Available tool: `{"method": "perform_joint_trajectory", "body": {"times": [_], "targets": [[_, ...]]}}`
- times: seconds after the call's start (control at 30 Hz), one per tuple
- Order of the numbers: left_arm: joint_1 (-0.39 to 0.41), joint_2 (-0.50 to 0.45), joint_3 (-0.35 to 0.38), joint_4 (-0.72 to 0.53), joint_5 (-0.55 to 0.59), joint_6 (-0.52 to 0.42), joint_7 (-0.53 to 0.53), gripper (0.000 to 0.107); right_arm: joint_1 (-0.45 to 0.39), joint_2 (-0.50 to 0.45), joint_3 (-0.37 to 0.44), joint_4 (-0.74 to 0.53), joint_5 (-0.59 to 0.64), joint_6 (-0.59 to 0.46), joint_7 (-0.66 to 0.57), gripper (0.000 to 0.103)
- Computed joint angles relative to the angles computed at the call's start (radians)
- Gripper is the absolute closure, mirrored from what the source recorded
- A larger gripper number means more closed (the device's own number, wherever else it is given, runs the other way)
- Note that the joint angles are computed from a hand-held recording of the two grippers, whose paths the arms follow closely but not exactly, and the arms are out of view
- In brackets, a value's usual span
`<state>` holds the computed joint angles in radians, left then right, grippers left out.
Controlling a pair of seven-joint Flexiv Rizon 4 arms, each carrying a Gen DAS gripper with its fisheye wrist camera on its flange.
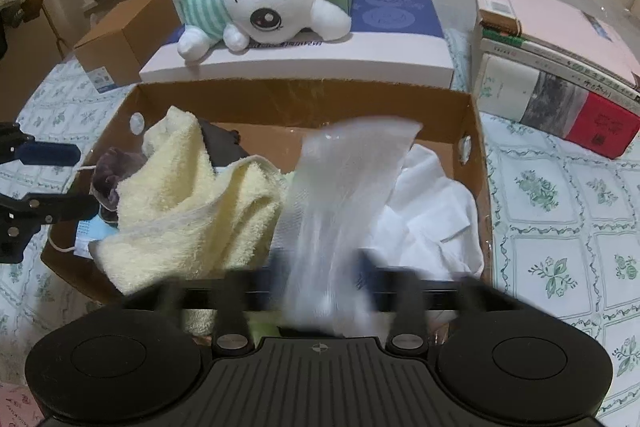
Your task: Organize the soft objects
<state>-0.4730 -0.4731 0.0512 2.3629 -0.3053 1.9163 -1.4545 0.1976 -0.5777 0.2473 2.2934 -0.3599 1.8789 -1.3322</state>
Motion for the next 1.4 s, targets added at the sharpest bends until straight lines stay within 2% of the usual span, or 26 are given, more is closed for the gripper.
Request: {"method": "perform_joint_trajectory", "body": {"times": [0.1, 0.2, 0.33, 0.63, 0.77, 0.87, 0.97, 1.07, 1.13, 1.17, 1.27, 1.4], "targets": [[-0.015, -0.001, 0.011, -0.003, -0.008, 0.0, 0.003, 0.038, -0.006, 0.0, 0.004, 0.0, -0.003, 0.0, -0.002, 0.039], [-0.039, -0.003, 0.028, -0.002, -0.026, 0.017, 0.003, 0.027, 0.046, 0.012, -0.046, 0.013, 0.035, 0.033, -0.014, 0.035], [-0.072, 0.003, 0.051, 0.005, -0.067, 0.029, 0.009, 0.019, 0.012, 0.018, -0.024, 0.019, 0.034, 0.059, -0.003, 0.033], [-0.178, 0.021, 0.088, 0.042, -0.248, 0.096, 0.055, 0.017, -0.029, 0.058, -0.003, 0.056, 0.01, 0.077, 0.036, 0.032], [-0.269, 0.04, 0.115, 0.045, -0.407, 0.077, 0.133, 0.015, -0.044, 0.085, 0.007, 0.084, -0.005, 0.079, 0.052, 0.032], [-0.348, 0.05, 0.137, 0.039, -0.549, 0.069, 0.199, 0.009, -0.07, 0.114, 0.025, 0.108, -0.027, 0.076, 0.071, 0.032], [-0.449, 0.067, 0.163, 0.026, -0.729, 0.063, 0.297, 0.004, -0.106, 0.151, 0.046, 0.137, -0.059, 0.078, 0.094, 0.032], [-0.568, 0.077, 0.181, -0.005, -0.976, 0.08, 0.458, 0.004, -0.143, 0.196, 0.067, 0.169, -0.101, 0.072, 0.124, 0.032], [-0.61, 0.087, 0.155, -0.031, -1.138, 0.118, 0.574, 0.004, -0.181, 0.224, 0.087, 0.193, -0.143, 0.078, 0.15, 0.032], [-0.617, 0.098, 0.135, -0.035, -1.182, 0.143, 0.605, 0.004, -0.203, 0.239, 0.098, 0.205, -0.171, 0.081, 0.168, 0.032], [-0.627, 0.13, 0.073, -0.034, -1.27, 0.225, 0.648, 0.004, -0.251, 0.285, 0.11, 0.24, -0.256, 0.094, 0.226, 0.032], [-0.629, 0.179, -0.002, -0.01, -1.318, 0.303, 0.652, 0.005, -0.298, 0.355, 0.105, 0.289, -0.367, 0.13, 0.31, 0.032]]}}
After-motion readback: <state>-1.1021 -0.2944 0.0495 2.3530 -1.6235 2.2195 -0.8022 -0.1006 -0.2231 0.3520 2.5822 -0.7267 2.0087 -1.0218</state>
